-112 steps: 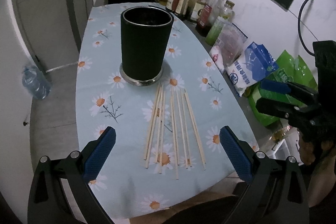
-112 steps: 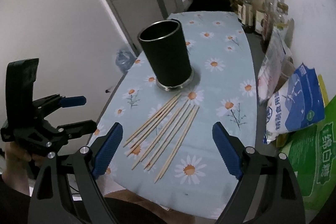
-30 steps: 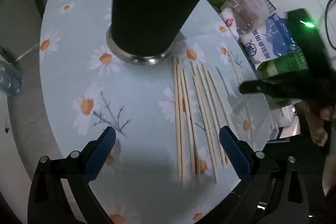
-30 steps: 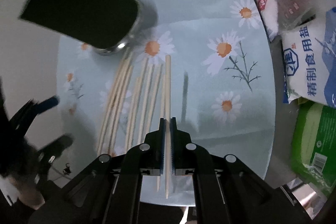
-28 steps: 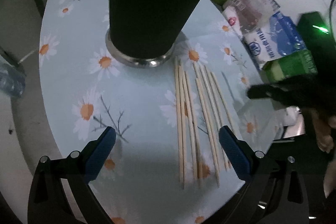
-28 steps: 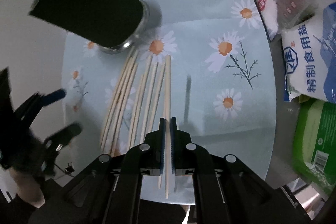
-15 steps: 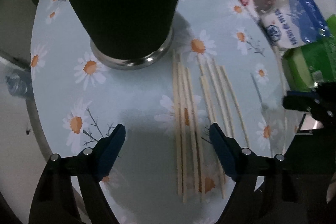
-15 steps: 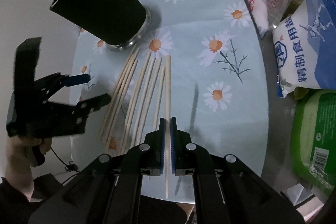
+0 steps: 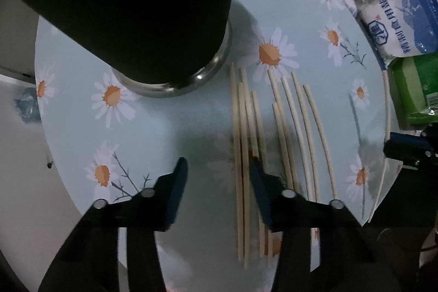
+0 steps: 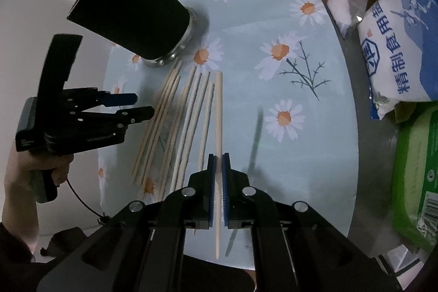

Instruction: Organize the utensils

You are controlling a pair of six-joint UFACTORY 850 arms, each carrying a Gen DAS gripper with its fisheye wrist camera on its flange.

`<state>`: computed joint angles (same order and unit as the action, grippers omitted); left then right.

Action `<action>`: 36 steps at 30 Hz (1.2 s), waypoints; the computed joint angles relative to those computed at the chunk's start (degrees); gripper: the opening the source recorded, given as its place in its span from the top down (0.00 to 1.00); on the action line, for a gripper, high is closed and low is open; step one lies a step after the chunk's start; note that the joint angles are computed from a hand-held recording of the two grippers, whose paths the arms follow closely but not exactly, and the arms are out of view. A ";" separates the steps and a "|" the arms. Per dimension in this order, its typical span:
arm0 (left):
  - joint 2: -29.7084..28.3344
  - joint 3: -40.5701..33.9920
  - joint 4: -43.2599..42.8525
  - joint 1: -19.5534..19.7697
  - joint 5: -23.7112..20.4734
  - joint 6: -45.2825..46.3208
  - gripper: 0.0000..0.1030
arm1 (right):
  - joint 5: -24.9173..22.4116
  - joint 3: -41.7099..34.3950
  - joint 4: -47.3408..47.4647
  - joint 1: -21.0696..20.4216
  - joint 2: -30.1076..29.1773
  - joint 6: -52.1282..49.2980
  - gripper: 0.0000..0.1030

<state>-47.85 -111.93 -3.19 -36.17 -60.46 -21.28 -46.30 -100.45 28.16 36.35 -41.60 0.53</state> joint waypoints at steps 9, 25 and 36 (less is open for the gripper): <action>-1.85 -2.06 -0.19 -0.14 -1.71 0.77 0.63 | 0.37 1.29 1.30 -0.62 0.46 -1.36 0.95; -0.95 -0.74 -0.20 1.05 -1.60 0.80 0.74 | -0.26 0.50 2.45 -0.49 -0.47 -2.73 0.95; 3.80 6.38 -3.11 3.36 1.66 2.77 0.79 | -0.42 0.37 2.22 -0.44 -0.80 -2.35 0.95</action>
<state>-44.04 -105.54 -6.29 -32.81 -58.80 -18.51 -46.72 -100.09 30.37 35.91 -42.40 -1.82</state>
